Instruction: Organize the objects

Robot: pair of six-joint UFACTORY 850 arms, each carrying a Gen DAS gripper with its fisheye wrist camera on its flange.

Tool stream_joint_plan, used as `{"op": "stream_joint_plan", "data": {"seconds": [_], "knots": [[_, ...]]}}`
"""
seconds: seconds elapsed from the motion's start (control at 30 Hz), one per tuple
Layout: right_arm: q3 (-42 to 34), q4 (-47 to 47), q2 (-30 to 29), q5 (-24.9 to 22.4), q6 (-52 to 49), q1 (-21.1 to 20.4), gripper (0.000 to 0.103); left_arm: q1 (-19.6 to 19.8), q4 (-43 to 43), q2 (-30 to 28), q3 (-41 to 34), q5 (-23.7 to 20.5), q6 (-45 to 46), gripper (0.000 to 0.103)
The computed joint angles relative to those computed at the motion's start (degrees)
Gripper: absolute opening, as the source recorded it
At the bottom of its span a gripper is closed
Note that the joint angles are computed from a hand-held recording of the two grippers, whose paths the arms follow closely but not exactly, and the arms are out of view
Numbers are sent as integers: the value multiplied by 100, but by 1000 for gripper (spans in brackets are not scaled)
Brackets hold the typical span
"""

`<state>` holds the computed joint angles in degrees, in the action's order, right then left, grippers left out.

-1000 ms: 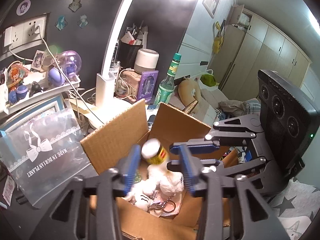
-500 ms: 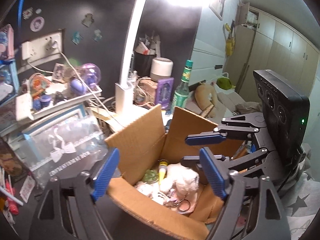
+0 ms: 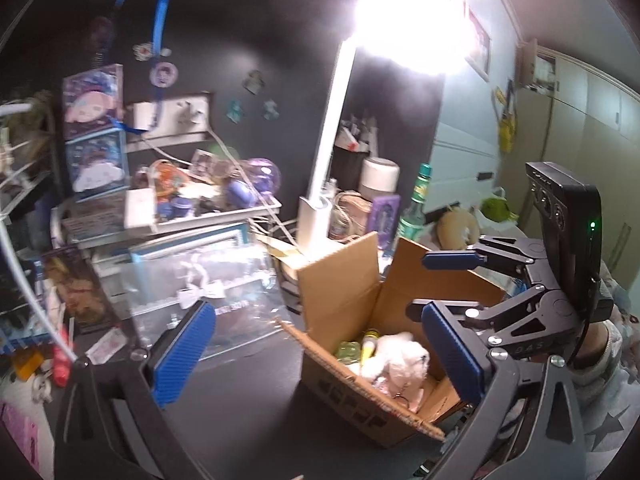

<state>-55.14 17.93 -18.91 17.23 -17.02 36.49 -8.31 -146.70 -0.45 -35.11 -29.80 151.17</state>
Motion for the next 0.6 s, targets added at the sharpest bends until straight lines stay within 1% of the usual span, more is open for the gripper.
{"op": "stream_joint_plan", "data": {"seconds": [0.07, 0.1, 0.17, 0.27, 0.37, 0.5, 0.6], "knots": [[13, -15, 6, 88, -13, 25, 74, -4, -487, 112, 136, -34, 336, 103], [27, -35, 15, 133, 0, 38, 75, -15, -803, 164, 203, -71, 546, 103], [62, -111, 33, 250, 80, 60, 82, -75, -1653, 261, 353, -210, 1129, 103], [117, -237, 46, 428, 219, 91, 89, -156, -2504, 343, 483, -334, 1792, 103], [176, -187, 47, 641, 163, 132, 91, -194, -2847, 379, 537, -359, 2101, 103], [275, -467, 94, 857, 453, 125, 95, -261, -3231, 406, 608, -483, 2443, 103], [333, -589, 130, 1003, 608, 118, 96, -289, -3319, 423, 626, -495, 2534, 103]]}}
